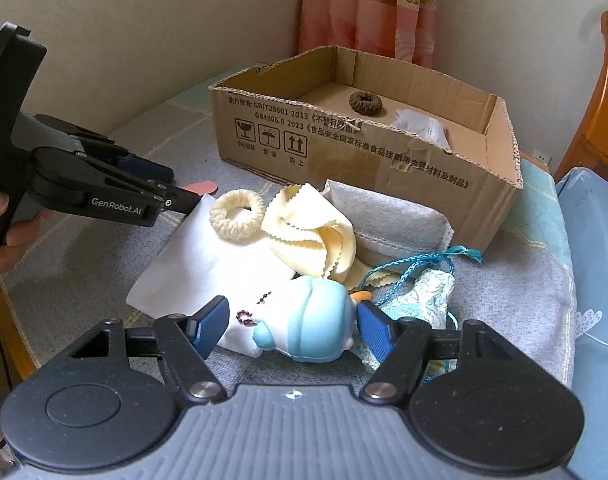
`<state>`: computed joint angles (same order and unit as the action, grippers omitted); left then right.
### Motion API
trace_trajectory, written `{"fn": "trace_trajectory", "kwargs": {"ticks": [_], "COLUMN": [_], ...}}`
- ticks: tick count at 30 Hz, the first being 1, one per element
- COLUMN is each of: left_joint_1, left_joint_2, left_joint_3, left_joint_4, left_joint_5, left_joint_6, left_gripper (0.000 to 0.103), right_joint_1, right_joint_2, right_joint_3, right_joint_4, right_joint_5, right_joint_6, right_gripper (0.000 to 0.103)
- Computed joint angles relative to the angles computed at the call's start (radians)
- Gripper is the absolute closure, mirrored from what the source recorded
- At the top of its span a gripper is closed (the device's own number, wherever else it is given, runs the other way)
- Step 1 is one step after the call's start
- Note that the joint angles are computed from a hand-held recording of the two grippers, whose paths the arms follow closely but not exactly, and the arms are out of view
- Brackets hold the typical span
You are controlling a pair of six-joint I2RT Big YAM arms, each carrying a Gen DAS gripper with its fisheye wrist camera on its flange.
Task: Organize soft objects
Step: 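Grasp the pink nail file with the left tool while the right tool grasps the light blue toy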
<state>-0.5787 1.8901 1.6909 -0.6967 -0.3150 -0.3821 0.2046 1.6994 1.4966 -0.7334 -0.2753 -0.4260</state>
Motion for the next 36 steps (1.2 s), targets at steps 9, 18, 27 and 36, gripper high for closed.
{"fn": "trace_trajectory", "kwargs": {"ticks": [9, 18, 27, 36], "left_joint_1": [-0.007, -0.005, -0.013, -0.025], "left_joint_2": [-0.002, 0.004, -0.021, -0.041], "left_joint_3": [0.018, 0.032, 0.023, 0.027], "left_joint_4": [-0.047, -0.066, -0.081, -0.097], "left_joint_5": [0.040, 0.039, 0.022, -0.004], "left_joint_6": [0.016, 0.027, 0.021, 0.018], "left_gripper": [0.076, 0.086, 0.086, 0.086], "right_joint_1": [-0.005, 0.000, -0.006, -0.010], "right_joint_2": [0.010, 0.008, -0.004, -0.021], "right_joint_3": [0.011, 0.005, 0.007, -0.001], "right_joint_4": [-0.008, 0.007, 0.001, 0.001], "right_joint_5": [-0.008, 0.016, 0.000, -0.012], "right_joint_6": [-0.006, 0.002, 0.005, 0.002], "right_gripper": [0.028, 0.042, 0.051, 0.051]}}
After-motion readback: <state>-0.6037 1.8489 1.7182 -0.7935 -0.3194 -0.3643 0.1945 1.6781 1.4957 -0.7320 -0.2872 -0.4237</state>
